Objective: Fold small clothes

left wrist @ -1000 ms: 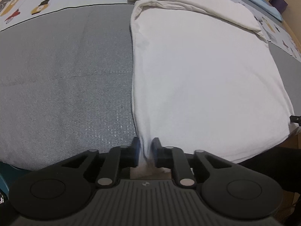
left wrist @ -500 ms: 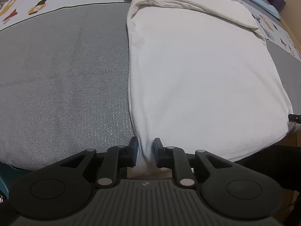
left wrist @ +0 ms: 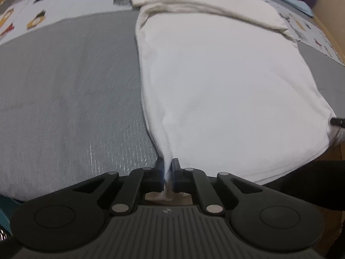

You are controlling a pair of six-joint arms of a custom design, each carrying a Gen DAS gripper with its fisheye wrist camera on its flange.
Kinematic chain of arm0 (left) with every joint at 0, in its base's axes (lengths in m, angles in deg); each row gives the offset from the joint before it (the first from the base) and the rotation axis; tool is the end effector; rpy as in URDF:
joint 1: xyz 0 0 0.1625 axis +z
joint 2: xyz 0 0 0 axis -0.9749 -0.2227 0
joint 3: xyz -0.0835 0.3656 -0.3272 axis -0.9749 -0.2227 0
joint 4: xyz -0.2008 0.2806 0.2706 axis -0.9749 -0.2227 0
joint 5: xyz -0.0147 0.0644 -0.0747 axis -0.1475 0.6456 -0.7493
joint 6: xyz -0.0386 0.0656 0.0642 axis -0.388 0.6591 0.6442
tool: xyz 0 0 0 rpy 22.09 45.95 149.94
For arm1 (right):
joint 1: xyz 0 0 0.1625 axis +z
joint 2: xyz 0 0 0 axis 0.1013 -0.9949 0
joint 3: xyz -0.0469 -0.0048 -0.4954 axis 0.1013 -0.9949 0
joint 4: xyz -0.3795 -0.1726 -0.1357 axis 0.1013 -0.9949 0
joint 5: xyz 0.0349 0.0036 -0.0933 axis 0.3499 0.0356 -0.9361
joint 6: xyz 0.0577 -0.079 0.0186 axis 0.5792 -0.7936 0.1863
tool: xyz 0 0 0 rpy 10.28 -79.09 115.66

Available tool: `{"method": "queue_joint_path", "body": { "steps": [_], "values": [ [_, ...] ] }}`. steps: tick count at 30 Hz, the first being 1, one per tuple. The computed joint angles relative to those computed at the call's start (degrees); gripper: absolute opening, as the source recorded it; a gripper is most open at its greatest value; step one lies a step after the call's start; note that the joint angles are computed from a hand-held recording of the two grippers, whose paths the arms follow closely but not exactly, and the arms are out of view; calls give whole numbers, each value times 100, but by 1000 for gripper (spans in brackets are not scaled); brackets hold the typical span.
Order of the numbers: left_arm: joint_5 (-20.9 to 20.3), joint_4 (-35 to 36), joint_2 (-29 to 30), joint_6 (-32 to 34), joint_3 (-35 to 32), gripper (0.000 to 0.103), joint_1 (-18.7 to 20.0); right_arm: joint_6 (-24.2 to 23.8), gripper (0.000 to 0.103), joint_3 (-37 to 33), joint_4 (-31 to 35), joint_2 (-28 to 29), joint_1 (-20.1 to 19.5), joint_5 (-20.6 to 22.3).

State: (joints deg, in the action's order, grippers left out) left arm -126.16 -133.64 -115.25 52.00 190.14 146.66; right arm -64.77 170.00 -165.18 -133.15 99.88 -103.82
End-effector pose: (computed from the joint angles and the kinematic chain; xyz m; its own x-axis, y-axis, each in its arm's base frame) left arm -0.0216 -0.6235 0.3477 -0.7870 0.0537 -0.6146 0.2575 0.9339 -0.2480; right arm 0.2434 -0.6379 0.1545 -0.7519 0.1108 0.6499 -0.1854 0.9105 -0.3697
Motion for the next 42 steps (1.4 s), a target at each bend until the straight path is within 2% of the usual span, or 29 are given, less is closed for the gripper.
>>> {"method": "queue_joint_path", "body": {
  "steps": [3,4,9,11,15,18,22,25,29,33,37,39,40,42],
  "values": [
    [-47,-433,-99,338,113,6,-111,-231,8,53,-475,-22,49,81],
    [-51,-521,-155,439,146,6,-171,-441,8,80,-721,-20,62,88],
    [-26,-883,-576,729,399,5,-504,-1011,8,100,-1364,-199,227,455],
    [-161,-979,-928,664,616,5,-676,-1156,7,172,-1508,-359,321,718],
    [-409,-813,-1792,69,1040,4,-1054,-1295,7,531,-1515,-980,432,1490],
    [-444,-712,-2312,-164,1312,4,-1331,-1521,7,889,-1504,-1543,500,1938],
    [-392,-494,-2475,-244,1302,4,-1382,-1403,7,1341,-1538,-2175,421,2522],
    [-380,-567,-2153,-57,1044,4,-1151,-1277,7,1375,-1631,-2169,320,2609],
    [-616,-611,-1406,101,296,4,-577,-1312,7,1084,-1846,-1745,270,2376],
    [-564,-586,-605,582,-582,5,-209,-1662,7,425,-1990,-1151,173,2227],
    [-620,-978,33,1124,-1130,5,131,-2087,7,-417,-1919,-498,38,2172],
    [-723,-934,230,970,-1281,5,349,-2246,7,-724,-1895,-230,-38,2151],
    [-633,-553,354,559,-1473,5,424,-2288,7,-868,-1911,-75,-91,2134],
    [-753,-506,494,416,-1710,5,492,-2165,7,-952,-1976,112,-190,2175]
  ]
}}
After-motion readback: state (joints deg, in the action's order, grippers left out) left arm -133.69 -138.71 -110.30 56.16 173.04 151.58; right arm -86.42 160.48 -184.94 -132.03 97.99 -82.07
